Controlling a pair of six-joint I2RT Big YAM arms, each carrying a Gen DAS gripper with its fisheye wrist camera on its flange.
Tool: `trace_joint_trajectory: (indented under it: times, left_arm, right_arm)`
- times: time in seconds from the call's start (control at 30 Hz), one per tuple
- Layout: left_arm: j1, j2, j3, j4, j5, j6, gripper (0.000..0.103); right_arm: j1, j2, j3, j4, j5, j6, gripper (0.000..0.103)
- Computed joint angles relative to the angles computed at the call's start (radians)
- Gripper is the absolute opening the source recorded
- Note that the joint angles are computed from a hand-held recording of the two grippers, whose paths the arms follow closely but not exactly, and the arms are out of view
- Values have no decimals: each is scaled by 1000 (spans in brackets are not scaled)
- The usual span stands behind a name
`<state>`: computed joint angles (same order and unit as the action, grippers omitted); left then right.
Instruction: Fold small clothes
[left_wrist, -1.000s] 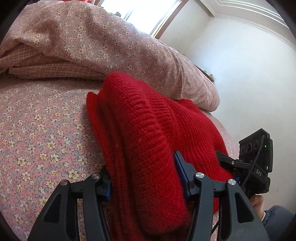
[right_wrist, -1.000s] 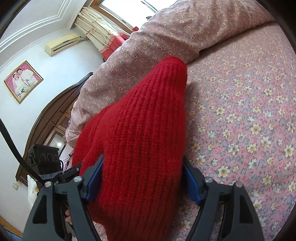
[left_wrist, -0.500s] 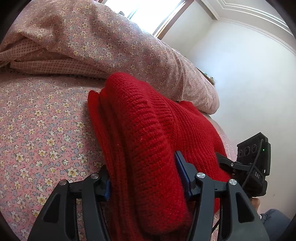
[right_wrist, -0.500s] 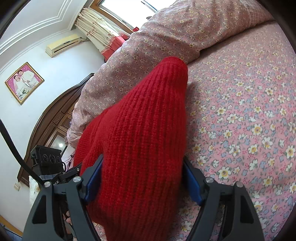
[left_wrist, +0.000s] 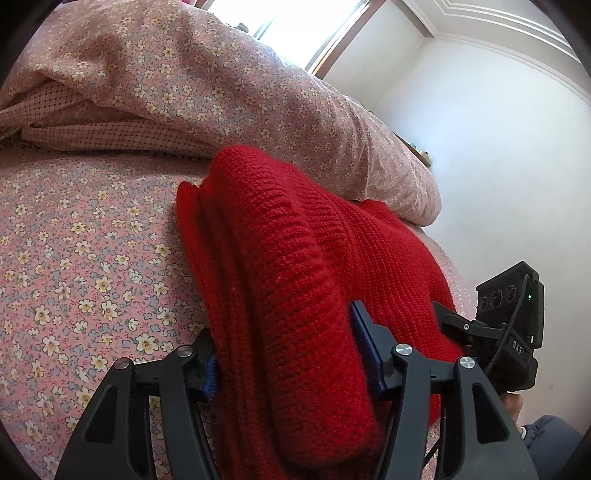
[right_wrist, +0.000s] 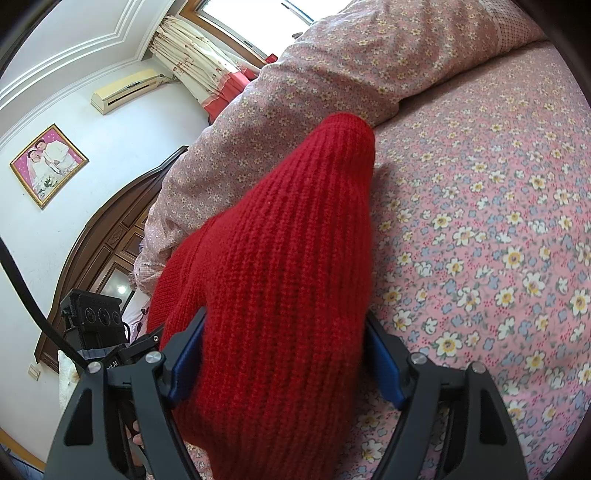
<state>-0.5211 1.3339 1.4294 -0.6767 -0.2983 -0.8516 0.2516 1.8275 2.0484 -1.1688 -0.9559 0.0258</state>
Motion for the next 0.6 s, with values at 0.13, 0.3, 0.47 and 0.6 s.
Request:
trace_joint_trajectory:
  times: [0.13,0.3,0.47,0.6]
  left_arm:
    - [-1,3,3,-3,-3,2,53]
    - [-4,9,14,-21,-19,-1,57]
    - [-14,18,31,-50,-49,-2,62]
    - [-26,35,67,-113,-106,8,73]
  right_arm:
    - [0,0,-1,0,0,0,80]
    - [0,0,-1,1,0,1,80]
    - [0,-1,-2,4,-2,4,81]
    - [-1,-7,-12,20,-8,19,82]
